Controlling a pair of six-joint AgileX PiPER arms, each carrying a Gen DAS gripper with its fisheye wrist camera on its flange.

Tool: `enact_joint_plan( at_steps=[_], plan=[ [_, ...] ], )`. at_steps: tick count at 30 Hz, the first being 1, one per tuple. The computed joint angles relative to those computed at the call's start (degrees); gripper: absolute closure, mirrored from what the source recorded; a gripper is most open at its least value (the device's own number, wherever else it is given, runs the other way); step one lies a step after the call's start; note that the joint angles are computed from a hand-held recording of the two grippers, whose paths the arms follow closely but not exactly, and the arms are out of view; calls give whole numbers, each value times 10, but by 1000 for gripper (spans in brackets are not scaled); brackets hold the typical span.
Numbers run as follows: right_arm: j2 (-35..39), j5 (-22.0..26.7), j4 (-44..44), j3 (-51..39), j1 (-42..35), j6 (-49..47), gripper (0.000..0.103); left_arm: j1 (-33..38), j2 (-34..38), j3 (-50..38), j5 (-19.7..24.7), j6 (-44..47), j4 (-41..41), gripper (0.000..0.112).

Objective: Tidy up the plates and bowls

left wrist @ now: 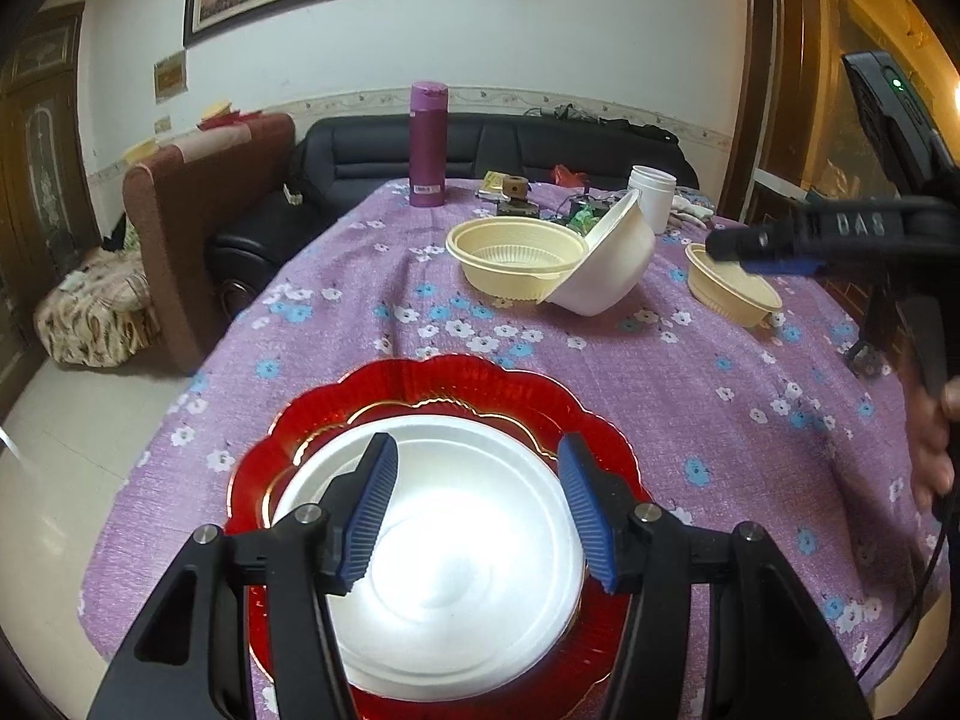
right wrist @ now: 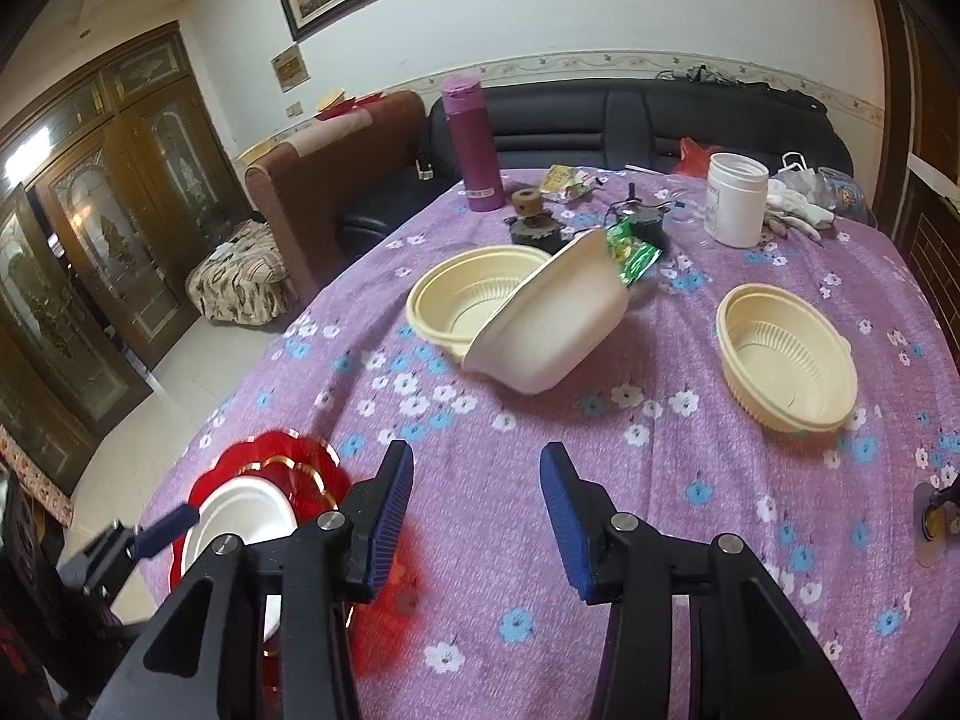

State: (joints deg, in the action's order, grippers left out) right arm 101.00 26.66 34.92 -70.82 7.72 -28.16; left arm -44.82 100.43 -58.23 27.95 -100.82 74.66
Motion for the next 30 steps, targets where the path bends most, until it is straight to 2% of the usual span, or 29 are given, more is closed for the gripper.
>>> enact_joint_plan(
  at_steps=[4, 6, 14, 19, 22, 24, 28, 30],
  plan=[
    [28, 20, -67, -59, -7, 74, 47, 8, 1, 3, -13, -7, 11, 57],
    [48, 27, -113, -95, -7, 123, 47, 10, -1, 6, -16, -13, 20, 57],
    [201, 140, -242, -352, 0, 287, 41, 27, -10, 17, -31, -30, 39, 57],
    [313, 230, -266, -533, 1, 341, 41, 36, -5, 12, -42, -16, 31, 57],
    [358, 268, -278, -600, 3, 357, 41, 38, -2, 8, -48, -12, 29, 57],
    [357, 267, -290, -587, 4, 363, 57, 38, 0, 5, -49, -12, 31, 57],
    [311, 211, -337, -489, 0, 367, 86, 35, 3, -1, -48, -9, 30, 57],
    [283, 182, -309, -428, -19, 342, 92, 31, 4, -5, -46, -6, 27, 57]
  ],
)
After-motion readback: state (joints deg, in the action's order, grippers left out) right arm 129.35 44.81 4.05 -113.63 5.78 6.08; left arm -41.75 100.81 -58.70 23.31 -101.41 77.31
